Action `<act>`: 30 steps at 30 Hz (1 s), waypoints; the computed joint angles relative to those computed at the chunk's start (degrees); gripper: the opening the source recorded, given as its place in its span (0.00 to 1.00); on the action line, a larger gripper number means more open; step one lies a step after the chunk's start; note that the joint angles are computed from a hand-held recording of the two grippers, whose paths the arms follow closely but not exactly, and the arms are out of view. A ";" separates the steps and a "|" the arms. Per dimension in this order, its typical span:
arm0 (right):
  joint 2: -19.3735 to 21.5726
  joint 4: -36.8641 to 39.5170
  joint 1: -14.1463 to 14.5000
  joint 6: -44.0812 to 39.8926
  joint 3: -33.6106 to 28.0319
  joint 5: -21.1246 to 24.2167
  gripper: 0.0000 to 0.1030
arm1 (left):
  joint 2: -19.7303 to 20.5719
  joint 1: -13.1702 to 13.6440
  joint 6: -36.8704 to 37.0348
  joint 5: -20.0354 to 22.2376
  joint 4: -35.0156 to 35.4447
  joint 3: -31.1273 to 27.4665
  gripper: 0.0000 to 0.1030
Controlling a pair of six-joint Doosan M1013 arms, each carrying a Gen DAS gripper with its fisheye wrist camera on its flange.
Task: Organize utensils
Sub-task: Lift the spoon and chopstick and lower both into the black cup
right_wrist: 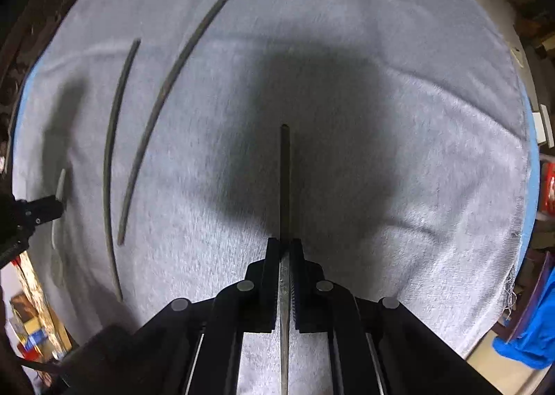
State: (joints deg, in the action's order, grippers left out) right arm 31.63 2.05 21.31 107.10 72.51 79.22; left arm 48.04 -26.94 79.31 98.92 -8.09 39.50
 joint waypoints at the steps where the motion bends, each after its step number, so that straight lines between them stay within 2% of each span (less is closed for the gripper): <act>1: 0.03 0.12 0.12 -0.28 0.14 0.02 0.07 | 1.19 -0.15 1.01 2.27 0.34 -2.11 0.10; 4: 0.31 0.11 0.42 -0.83 -0.42 1.72 0.07 | 4.90 -0.18 0.78 9.26 0.09 -8.35 0.10; 8: 2.50 0.42 -0.30 -2.26 -4.52 4.64 0.07 | 8.47 -0.31 0.55 15.04 0.14 -14.69 0.10; 13: 2.89 0.45 -1.58 -3.37 -5.91 4.99 0.07 | 8.49 -0.13 0.97 14.27 -0.08 -14.82 0.10; 18: -0.82 1.73 -2.73 -1.65 -1.39 -0.45 0.07 | -0.99 1.25 -0.14 0.30 -2.01 1.77 0.10; 24: -8.80 5.26 -4.18 2.49 7.55 -14.00 0.07 | -11.88 4.14 -3.28 -17.80 -7.26 18.46 0.10; 26: -12.10 6.40 -4.28 3.85 11.17 -19.86 0.06 | -16.10 4.70 -3.17 -25.38 -8.28 23.98 0.09; 30: -18.09 5.05 -3.76 8.57 17.02 -28.91 0.07 | -22.56 5.25 -3.19 -36.31 -10.45 31.97 0.09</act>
